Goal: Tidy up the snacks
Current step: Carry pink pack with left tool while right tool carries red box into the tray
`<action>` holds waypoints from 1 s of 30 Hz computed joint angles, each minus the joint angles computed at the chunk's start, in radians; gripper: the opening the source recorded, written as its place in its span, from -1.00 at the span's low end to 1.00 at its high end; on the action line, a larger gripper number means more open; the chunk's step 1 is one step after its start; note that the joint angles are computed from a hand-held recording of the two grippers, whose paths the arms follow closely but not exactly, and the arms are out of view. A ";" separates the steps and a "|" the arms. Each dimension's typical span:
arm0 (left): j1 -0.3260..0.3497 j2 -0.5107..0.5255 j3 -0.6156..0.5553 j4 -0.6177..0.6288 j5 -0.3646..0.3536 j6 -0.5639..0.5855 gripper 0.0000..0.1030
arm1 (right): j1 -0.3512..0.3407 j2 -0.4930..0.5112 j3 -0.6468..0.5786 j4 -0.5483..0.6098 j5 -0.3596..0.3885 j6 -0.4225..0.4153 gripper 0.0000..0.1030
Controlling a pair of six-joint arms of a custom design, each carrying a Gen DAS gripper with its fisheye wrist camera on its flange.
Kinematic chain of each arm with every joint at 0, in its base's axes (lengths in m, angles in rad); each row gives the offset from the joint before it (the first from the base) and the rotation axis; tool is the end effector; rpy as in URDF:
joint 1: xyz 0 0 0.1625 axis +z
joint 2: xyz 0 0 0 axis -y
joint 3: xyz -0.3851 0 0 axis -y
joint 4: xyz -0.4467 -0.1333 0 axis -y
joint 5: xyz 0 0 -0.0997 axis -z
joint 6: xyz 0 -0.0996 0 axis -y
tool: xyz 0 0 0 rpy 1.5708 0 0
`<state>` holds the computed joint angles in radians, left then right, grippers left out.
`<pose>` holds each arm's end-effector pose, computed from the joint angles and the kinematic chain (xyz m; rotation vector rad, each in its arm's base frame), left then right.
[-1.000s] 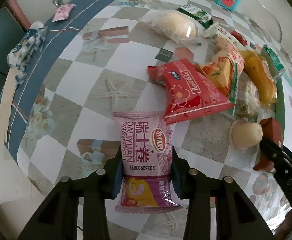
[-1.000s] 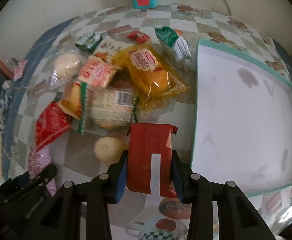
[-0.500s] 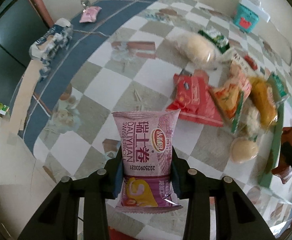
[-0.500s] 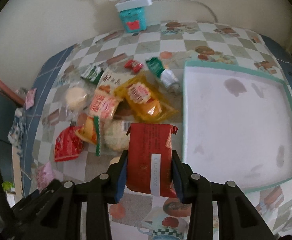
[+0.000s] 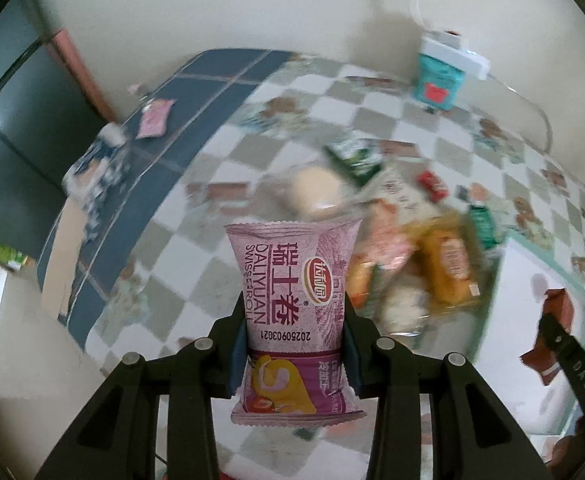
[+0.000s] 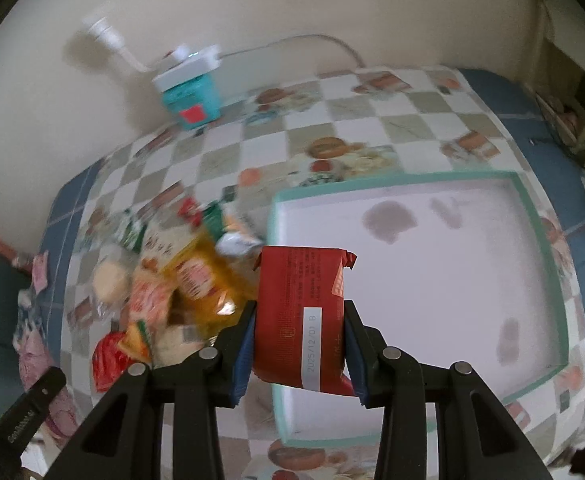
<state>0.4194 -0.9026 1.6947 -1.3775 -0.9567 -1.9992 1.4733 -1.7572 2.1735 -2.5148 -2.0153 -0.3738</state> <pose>-0.4152 -0.3939 0.0187 -0.5320 2.0385 -0.6635 0.0444 -0.4752 0.3328 0.1964 -2.5396 0.5337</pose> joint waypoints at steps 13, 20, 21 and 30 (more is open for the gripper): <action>0.096 0.287 -0.270 -0.272 0.051 0.354 -0.20 | -0.108 0.090 -0.155 0.014 -0.056 0.120 -0.19; 0.124 0.409 -0.387 -0.374 0.055 0.500 -0.20 | -0.161 0.113 -0.212 0.022 -0.059 0.152 -0.19; 0.127 0.421 -0.398 -0.391 0.061 0.526 -0.20 | -0.164 0.118 -0.218 0.008 -0.078 0.150 -0.19; 0.140 0.484 -0.461 -0.444 0.061 0.628 -0.18 | -0.188 0.134 -0.250 -0.022 -0.129 0.160 -0.19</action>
<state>0.5591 -0.4190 1.2340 -1.8219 -0.8959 -1.3712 1.2850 -1.6237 1.9239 -2.5370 -2.1442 -0.2140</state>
